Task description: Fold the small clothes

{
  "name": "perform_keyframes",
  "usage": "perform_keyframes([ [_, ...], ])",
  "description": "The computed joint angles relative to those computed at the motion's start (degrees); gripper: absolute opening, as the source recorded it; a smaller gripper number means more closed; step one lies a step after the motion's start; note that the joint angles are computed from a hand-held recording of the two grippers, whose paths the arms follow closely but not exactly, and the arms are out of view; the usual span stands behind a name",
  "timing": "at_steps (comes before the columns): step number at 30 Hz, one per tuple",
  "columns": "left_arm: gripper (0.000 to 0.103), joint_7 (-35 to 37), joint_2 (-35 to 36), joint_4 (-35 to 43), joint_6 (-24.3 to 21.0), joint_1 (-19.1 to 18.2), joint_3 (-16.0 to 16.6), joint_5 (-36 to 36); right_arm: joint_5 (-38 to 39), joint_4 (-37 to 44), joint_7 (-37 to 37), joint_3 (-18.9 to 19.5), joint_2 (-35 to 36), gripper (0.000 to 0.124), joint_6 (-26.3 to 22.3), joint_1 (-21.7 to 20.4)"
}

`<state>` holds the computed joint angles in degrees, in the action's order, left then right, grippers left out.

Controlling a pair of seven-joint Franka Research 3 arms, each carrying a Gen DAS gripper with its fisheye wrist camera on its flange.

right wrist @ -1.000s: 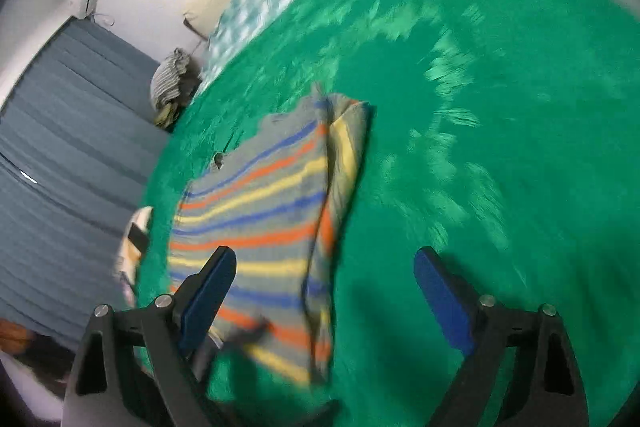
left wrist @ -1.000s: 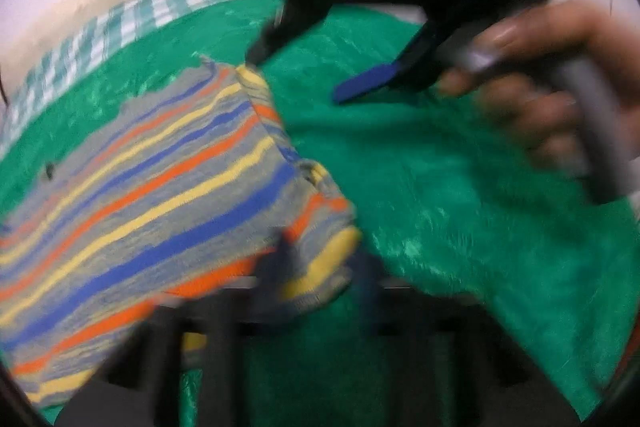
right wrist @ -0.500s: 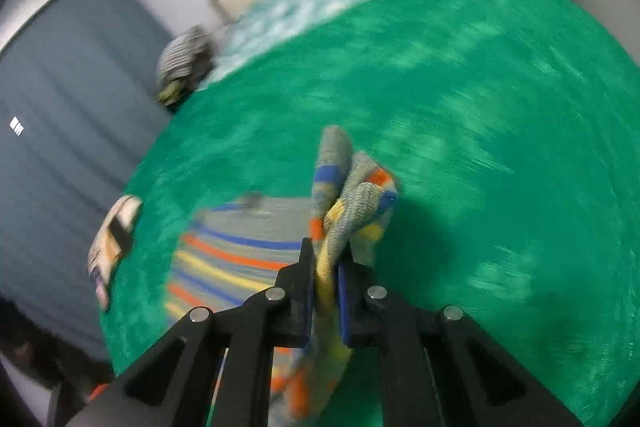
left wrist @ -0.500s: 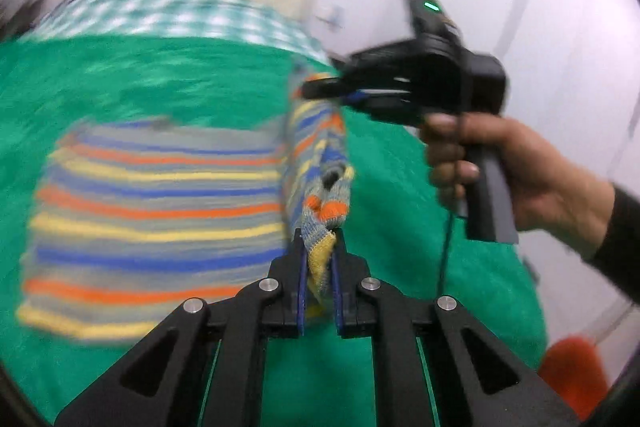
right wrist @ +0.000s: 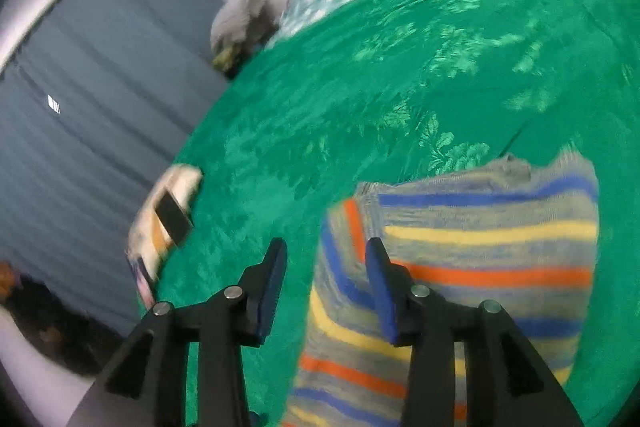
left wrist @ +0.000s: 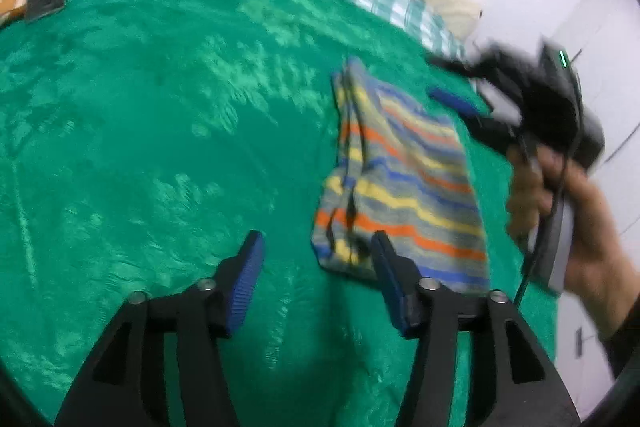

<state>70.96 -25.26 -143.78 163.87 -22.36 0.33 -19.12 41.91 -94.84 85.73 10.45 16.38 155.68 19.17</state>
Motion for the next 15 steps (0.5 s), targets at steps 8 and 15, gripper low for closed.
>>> perform_keyframes([
  [8, 0.081, 10.72, 10.97, 12.05, -1.15, -3.98, 1.3, -1.65, -21.0, -26.5, -1.44, -4.28, -23.01, 0.042, 1.54, 3.63],
  [15, 0.056, 0.27, 13.86, 17.32, -13.2, 9.57, -7.5, 9.84, -19.64, -36.46, -3.13, -3.02, -26.51, 0.041, -1.37, 4.35],
])
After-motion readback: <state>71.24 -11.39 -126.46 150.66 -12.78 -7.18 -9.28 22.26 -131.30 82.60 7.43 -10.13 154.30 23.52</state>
